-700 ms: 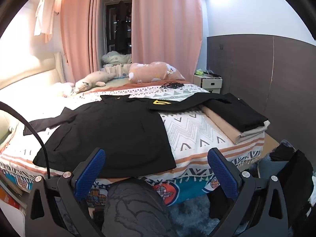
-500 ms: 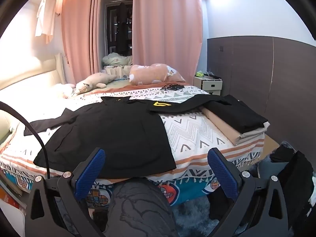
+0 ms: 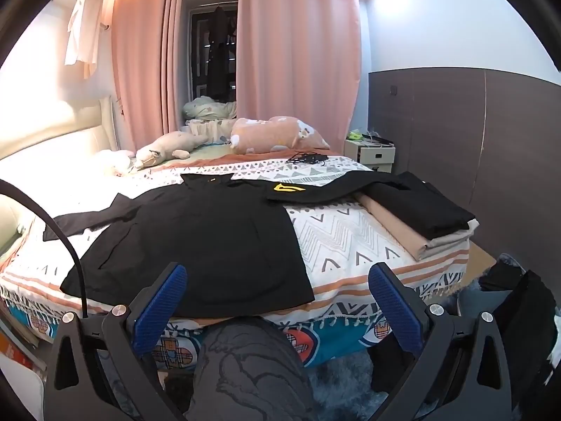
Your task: Fold large clothes
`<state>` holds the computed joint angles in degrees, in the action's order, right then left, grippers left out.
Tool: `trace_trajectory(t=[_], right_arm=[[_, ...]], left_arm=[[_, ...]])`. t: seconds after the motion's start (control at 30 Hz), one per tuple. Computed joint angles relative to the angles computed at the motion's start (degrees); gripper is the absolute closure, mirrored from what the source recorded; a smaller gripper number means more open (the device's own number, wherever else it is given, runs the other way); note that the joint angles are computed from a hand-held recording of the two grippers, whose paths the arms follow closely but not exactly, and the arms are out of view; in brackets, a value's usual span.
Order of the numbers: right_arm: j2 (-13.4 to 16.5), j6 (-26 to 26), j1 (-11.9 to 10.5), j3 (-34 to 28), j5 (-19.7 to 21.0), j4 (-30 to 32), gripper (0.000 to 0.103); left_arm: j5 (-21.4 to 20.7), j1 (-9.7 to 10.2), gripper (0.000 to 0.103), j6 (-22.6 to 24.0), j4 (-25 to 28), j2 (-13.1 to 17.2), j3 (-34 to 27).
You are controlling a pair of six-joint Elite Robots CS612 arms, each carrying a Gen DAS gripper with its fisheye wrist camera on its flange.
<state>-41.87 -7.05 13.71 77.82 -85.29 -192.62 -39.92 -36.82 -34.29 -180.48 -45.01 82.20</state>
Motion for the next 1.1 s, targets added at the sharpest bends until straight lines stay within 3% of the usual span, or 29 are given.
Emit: trace_trajectory(t=[1.1], right_arm=[[0.5,-0.4,0.2,0.8,0.4,-2.8,0.0]], left_arm=[[0.7,-0.24,0.0,-0.6,-2.0,-0.7,2.0]])
